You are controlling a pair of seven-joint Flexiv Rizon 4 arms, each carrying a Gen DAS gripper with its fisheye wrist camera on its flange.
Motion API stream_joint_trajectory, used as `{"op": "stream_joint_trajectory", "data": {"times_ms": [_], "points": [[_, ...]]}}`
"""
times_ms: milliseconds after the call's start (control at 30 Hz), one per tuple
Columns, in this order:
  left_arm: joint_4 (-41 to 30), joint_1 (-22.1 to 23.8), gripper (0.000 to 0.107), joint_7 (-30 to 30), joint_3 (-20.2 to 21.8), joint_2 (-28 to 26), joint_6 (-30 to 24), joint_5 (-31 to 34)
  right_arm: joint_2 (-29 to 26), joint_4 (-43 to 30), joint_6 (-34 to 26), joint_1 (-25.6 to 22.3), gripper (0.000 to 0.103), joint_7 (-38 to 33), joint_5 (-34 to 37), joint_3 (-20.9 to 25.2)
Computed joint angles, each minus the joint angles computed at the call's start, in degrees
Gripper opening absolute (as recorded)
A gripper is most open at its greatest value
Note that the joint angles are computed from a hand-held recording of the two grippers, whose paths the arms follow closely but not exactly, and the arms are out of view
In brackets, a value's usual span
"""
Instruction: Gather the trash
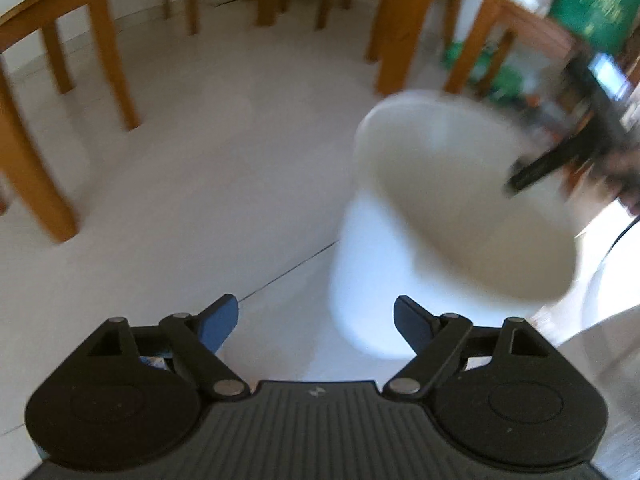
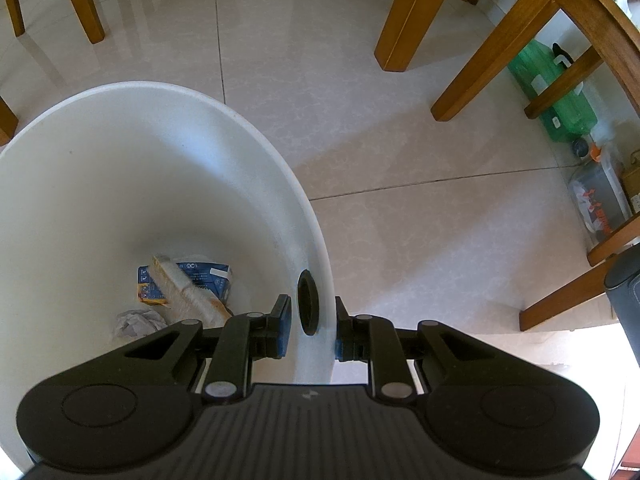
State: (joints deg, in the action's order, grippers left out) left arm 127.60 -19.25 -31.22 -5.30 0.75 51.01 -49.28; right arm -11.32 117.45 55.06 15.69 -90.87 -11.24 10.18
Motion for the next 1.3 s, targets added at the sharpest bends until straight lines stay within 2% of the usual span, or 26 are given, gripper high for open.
{"op": "stream_joint_trajectory", "data": {"times_ms": [167, 300, 467, 567, 633, 800, 900, 967, 1000, 1100, 1200, 1300], "points": [[8.33, -1.37, 0.084, 1.74, -0.15, -0.39, 12.09, 2.96, 0.17, 0.41, 0.50, 0.06, 0.023, 0.14, -0.74, -0.16], [13.54, -3.22, 0.083, 7.35, -1.18, -2.03, 20.92, -0.19, 0.39, 0.90, 0.94, 0.15, 0.024, 0.51, -1.46, -0.21], [15.87, -4.26, 0.055, 7.41, -4.05, -7.46, 30.32, -3.39, 0.46, 0.91, 0.79, 0.15, 0.024, 0.66, -1.19, -0.08], [16.26, -4.37, 0.052, 12.40, -8.60, -9.81, 35.92, -14.08, 0.51, 0.96, 0.81, 0.18, 0.024, 0.65, -1.35, -0.11], [15.61, -4.19, 0.052, 13.77, -9.50, -10.93, 36.57, -16.50, 0.43, 0.81, 0.73, 0.13, 0.024, 0.59, -1.21, -0.12], [15.94, -3.72, 0.052, 14.39, -10.18, -12.07, 37.14, -14.82, 0.30, 0.57, 0.56, 0.07, 0.024, 0.57, -1.06, -0.15], [17.18, -3.56, 0.046, 12.30, -9.92, -11.63, 37.65, -10.97, 0.36, 0.72, 0.67, 0.18, 0.024, 0.94, -1.35, -0.17], [17.11, -3.19, 0.037, 7.22, -8.04, -11.96, 36.78, -4.99, 0.42, 0.88, 0.79, 0.22, 0.024, 1.04, -1.55, -0.17], [17.10, -2.28, 0.037, 6.71, -8.81, -11.78, 36.31, -5.44, 0.42, 0.93, 0.84, 0.23, 0.024, 1.06, -1.56, -0.15], [17.32, -0.78, 0.035, 9.28, -11.82, -10.54, 35.31, -12.70, 0.35, 0.75, 0.71, 0.19, 0.024, 0.93, -1.31, -0.10], [16.95, -1.98, 0.035, 7.96, -9.51, -9.89, 33.58, -11.84, 0.38, 0.80, 0.69, 0.23, 0.024, 1.02, -1.51, -0.14], [16.57, -1.98, 0.035, 4.55, -6.87, -7.72, 29.44, -8.39, 0.37, 0.76, 0.66, 0.20, 0.024, 0.99, -1.34, -0.10]]}}
